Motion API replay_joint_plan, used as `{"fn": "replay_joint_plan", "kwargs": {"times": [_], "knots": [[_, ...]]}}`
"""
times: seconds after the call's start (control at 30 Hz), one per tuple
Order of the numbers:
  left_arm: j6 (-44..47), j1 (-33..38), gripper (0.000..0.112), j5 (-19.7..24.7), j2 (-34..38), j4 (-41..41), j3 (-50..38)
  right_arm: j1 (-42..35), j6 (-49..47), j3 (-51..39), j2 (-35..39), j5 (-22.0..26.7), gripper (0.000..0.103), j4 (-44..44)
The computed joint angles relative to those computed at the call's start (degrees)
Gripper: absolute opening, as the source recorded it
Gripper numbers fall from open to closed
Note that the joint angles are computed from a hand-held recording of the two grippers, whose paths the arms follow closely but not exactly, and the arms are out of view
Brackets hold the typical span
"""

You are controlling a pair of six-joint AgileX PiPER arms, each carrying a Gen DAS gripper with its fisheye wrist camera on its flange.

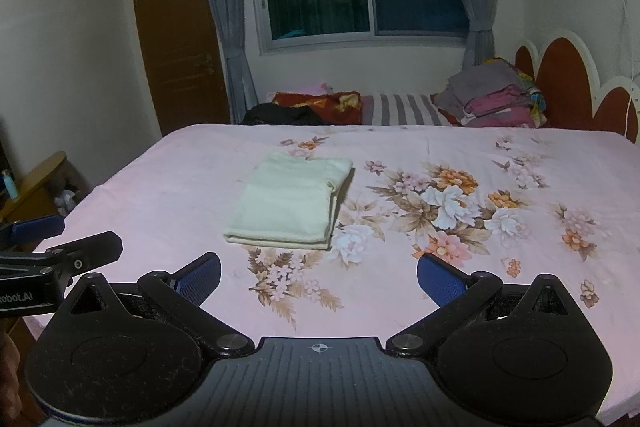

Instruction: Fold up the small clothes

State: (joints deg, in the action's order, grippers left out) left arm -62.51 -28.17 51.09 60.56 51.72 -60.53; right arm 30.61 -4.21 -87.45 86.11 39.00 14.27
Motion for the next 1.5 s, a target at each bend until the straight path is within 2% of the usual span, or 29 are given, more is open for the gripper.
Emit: {"fn": "replay_joint_plan", "kwargs": {"times": [1.1,1.5], "knots": [[0.8,0.5,0.103,-0.6,-0.1,-0.2,0.0,0.7,0.4,-1.1,0.8,0.4,0.103,-0.8],[1.2,0.8,0.103,-1.1,-0.2,-0.5,0.2,-1.5,-3.3,0.2,0.1,0.7,0.103,2.6]]}}
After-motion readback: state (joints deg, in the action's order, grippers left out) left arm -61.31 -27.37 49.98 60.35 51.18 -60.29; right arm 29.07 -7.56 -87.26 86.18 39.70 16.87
